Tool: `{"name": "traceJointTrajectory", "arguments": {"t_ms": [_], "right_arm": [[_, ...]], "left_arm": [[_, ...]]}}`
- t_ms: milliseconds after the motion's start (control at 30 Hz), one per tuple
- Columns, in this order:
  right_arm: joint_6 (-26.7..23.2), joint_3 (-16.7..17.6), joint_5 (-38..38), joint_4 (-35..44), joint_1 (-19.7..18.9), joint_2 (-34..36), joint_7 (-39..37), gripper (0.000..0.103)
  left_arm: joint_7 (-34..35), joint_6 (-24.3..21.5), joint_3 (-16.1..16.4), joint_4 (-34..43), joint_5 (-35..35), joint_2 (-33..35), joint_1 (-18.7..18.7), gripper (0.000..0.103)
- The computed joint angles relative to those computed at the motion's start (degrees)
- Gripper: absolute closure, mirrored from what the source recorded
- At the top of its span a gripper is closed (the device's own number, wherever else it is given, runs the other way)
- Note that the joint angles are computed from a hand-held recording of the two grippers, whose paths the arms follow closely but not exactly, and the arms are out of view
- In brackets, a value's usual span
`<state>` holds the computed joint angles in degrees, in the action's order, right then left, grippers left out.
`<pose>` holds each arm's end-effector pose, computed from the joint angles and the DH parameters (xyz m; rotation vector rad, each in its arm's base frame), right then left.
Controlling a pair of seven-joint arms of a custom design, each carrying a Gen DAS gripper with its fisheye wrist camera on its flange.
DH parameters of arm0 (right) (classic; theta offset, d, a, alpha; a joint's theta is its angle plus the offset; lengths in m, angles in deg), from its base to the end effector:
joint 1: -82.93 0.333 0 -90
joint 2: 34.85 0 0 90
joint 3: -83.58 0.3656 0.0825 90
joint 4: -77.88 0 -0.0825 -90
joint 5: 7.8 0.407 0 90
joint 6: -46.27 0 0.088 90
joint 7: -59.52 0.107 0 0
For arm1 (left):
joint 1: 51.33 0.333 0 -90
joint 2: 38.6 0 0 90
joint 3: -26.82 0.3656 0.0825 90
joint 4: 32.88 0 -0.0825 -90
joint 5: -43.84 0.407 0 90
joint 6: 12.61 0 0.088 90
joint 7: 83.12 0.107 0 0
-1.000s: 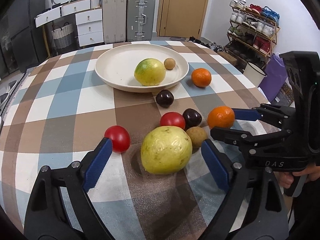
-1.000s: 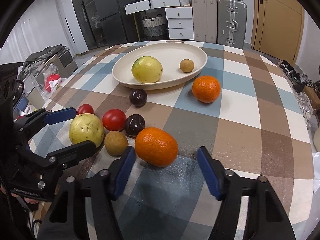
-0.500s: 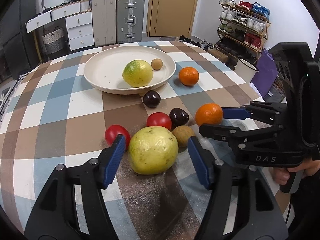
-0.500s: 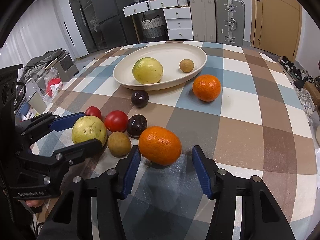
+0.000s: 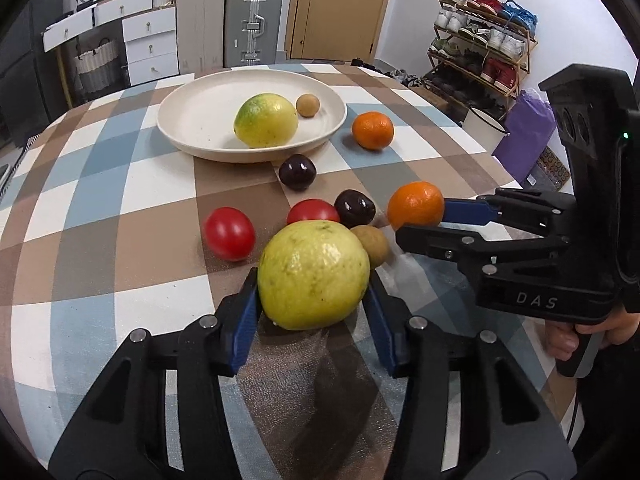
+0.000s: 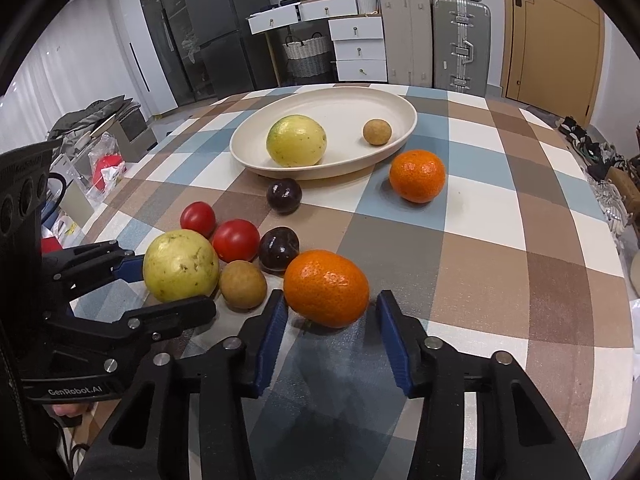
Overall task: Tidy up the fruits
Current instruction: 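Grasp the large yellow pomelo with the left tool while the right tool grasps a tangerine, then lift both fruits onto the cream plate and open both tools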
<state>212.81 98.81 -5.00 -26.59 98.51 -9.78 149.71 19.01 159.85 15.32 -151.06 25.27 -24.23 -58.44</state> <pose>0.6412 0.3484 0.4103 -2.0973 1.3476 -0.2773 0.6350 -0.1801 0.4257 -1.6963 2.0875 -0.9038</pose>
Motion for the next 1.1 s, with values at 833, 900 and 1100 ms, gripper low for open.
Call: {"name": "traceJointTrajectory", "arguments": {"t_ms": [833, 900, 1100], "right_arm": [[5.0, 6.4, 6.4, 1.4, -5.7, -0.4, -3.8, 0.063], [4.8, 5.8, 6.1, 3.0, -5.1, 0.3, -3.5, 0.063], [3.3, 4.5, 5.3, 8.3, -3.9, 3.0, -2.0, 0.063]], "left_arm": [[1.9, 6.1, 1.4, 2.6, -3.6, -1.7, 0.4, 0.057], [-0.1, 6.4, 2.9, 3.4, -1.6, -1.4, -0.5, 0.057], [-7.4, 5.6, 8.4, 7.3, 5.6, 0.5, -3.5, 0.057]]}}
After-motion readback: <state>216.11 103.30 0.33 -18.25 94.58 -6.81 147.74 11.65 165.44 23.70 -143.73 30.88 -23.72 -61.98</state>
